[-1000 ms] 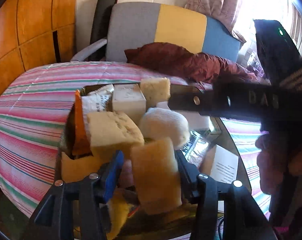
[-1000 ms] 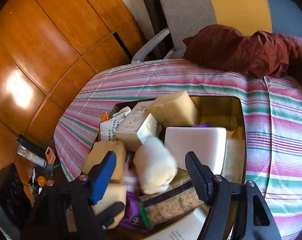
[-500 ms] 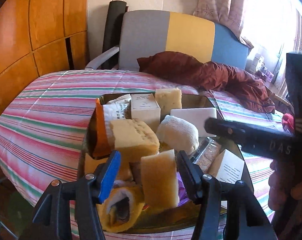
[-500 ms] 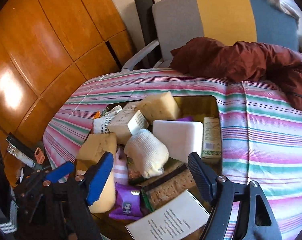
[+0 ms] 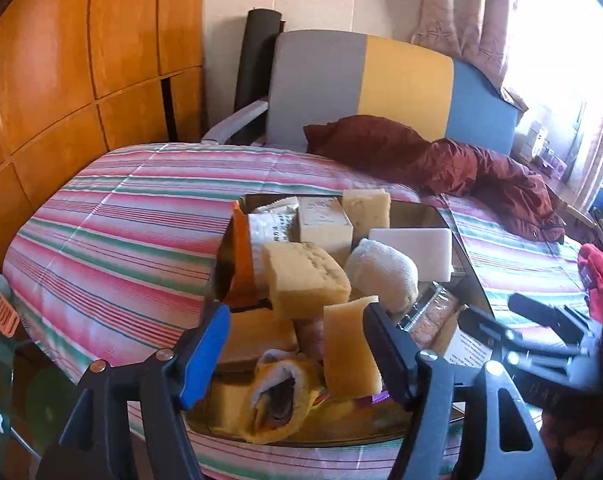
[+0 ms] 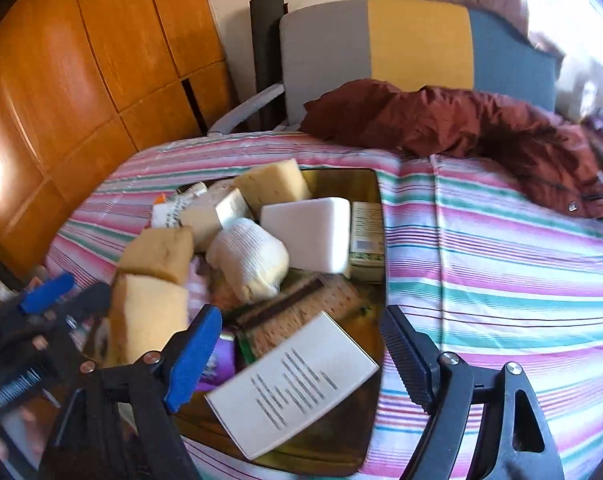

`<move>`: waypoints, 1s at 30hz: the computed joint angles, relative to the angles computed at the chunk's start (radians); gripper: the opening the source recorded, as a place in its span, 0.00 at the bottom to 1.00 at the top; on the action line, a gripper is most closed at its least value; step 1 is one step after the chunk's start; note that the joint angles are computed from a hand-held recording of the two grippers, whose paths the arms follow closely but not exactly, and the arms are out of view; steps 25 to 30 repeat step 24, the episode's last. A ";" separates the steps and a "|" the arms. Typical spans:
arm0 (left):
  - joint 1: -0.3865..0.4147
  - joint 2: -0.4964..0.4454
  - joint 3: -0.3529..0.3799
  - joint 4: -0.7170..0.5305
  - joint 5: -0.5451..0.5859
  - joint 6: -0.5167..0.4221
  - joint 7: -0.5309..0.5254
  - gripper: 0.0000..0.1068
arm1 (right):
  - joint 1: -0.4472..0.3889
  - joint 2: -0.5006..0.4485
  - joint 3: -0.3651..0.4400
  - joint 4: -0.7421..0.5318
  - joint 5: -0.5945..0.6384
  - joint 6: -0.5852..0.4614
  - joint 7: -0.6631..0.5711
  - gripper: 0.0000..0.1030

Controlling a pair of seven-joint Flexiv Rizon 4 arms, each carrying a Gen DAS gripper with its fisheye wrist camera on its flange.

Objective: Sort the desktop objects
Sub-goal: 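Open both grippers to drop the sock and sponge into the tray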

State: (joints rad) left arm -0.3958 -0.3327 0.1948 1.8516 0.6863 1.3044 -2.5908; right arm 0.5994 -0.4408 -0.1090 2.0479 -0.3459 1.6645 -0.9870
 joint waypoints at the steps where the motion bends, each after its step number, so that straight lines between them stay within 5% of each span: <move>1: -0.008 0.004 0.008 -0.002 0.011 -0.002 -0.017 0.66 | 0.053 0.007 -0.060 0.019 -0.007 0.010 0.014 0.82; 12: -0.054 0.066 -0.020 -0.086 0.237 -0.255 -0.205 0.66 | 0.225 0.024 -0.220 0.077 0.007 0.050 -0.017 0.83; 18: 0.023 0.074 -0.081 -0.072 0.229 -0.211 -0.203 0.65 | 0.254 0.023 -0.236 0.075 0.037 0.055 -0.052 0.85; 21: 0.013 0.077 -0.083 -0.080 0.281 -0.223 -0.249 0.51 | 0.280 0.023 -0.262 0.080 0.056 0.064 -0.065 0.85; 30: 0.043 0.075 -0.100 -0.068 0.247 -0.192 -0.219 0.51 | 0.322 0.025 -0.309 0.092 0.087 0.085 -0.074 0.85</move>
